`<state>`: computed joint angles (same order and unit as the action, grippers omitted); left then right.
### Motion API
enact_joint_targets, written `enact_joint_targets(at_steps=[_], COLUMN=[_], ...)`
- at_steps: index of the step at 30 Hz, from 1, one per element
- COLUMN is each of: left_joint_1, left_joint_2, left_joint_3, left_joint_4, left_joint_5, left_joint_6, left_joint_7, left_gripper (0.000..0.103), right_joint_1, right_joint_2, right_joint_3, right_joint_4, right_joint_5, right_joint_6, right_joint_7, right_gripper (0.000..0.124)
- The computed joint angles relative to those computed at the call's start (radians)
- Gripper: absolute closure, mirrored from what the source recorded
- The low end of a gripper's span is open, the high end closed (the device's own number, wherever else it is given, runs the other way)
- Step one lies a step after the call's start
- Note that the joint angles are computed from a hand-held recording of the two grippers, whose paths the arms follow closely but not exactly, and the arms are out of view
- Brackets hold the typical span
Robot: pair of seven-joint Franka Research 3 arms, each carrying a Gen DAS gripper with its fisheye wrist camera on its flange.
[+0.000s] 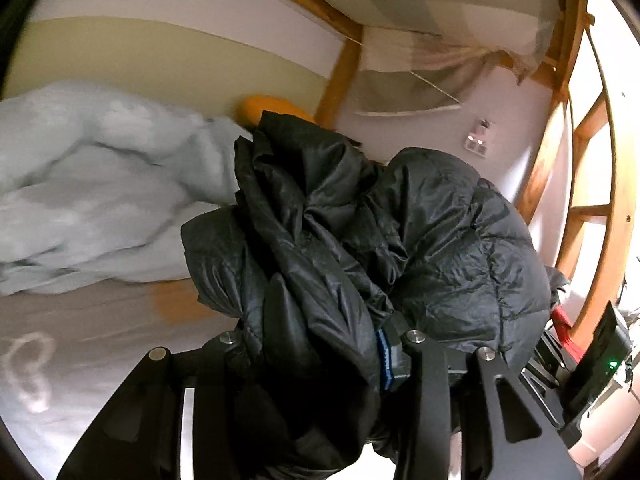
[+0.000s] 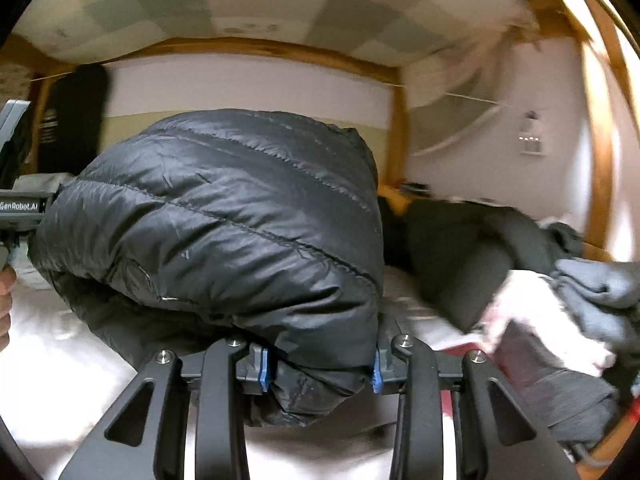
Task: Fold large clothes
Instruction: 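Carry the jacket bundle with both grippers onto the clothes pile, then release the jacket bundle and withdraw both grippers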
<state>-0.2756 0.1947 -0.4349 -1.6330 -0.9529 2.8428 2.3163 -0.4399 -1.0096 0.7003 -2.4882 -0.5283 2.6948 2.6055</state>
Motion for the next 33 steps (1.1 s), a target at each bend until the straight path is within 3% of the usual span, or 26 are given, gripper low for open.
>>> enact_joint_targets(at_steps=[3, 7, 11, 15, 18, 19, 22, 26, 28, 30, 31, 33], left_joint_1=[-0.083, -0.173, -0.26, -0.305, -0.348, -0.37, -0.45, -0.454, -0.479, -0.513, -0.539, -0.661], left_joint_2=[0.154, 0.323, 0.44, 0.509, 0.516, 0.495, 0.393, 0.255, 0.198, 0.152, 0.121, 0.07], left_joint_3=[0.015, 0.056, 0.125, 0.173, 0.251, 0.298, 0.449, 0.496, 0.55, 0.614, 0.654, 0.805], left_joint_4=[0.146, 0.325, 0.428, 0.518, 0.564, 0.539, 0.37, 0.167, 0.08, 0.007, -0.043, -0.132], left_joint_5=[0.185, 0.388, 0.548, 0.687, 0.806, 0.851, 1.003, 1.114, 1.177, 1.23, 1.255, 1.307], left_joint_6=[0.018, -0.023, -0.022, -0.029, -0.065, -0.046, 0.104, 0.211, 0.275, 0.34, 0.378, 0.444], left_joint_7=[-0.143, -0.312, -0.473, -0.54, -0.639, -0.697, -0.852, -0.904, -0.961, -1.029, -1.065, -1.144], left_gripper=[0.062, 0.062, 0.06, 0.046, 0.023, 0.013, 0.006, 0.003, 0.001, 0.001, 0.001, 0.001], right_joint_1=[-0.055, -0.13, -0.172, -0.229, -0.237, -0.226, -0.145, -0.066, -0.023, 0.017, 0.034, 0.062], right_joint_2=[-0.025, -0.014, 0.008, 0.011, 0.006, 0.012, 0.013, -0.03, -0.081, -0.127, -0.144, -0.166], right_joint_3=[-0.034, -0.055, -0.058, -0.021, -0.003, -0.016, -0.079, -0.103, -0.084, -0.077, -0.071, -0.062], right_joint_4=[-0.052, -0.112, -0.177, -0.216, -0.218, -0.218, -0.223, -0.222, -0.239, -0.262, -0.263, -0.248], right_joint_5=[-0.038, -0.057, -0.043, -0.049, -0.049, -0.042, 0.011, 0.045, 0.059, 0.066, 0.069, 0.071], right_joint_6=[0.021, 0.09, 0.134, 0.153, 0.135, 0.131, 0.11, 0.033, -0.02, -0.02, -0.031, -0.055], right_joint_7=[-0.006, 0.012, 0.019, 0.058, 0.055, 0.051, 0.055, 0.055, 0.092, 0.134, 0.146, 0.159], right_gripper=[0.088, 0.088, 0.087, 0.084, 0.08, 0.078, 0.068, 0.048, 0.037, 0.033, 0.033, 0.033])
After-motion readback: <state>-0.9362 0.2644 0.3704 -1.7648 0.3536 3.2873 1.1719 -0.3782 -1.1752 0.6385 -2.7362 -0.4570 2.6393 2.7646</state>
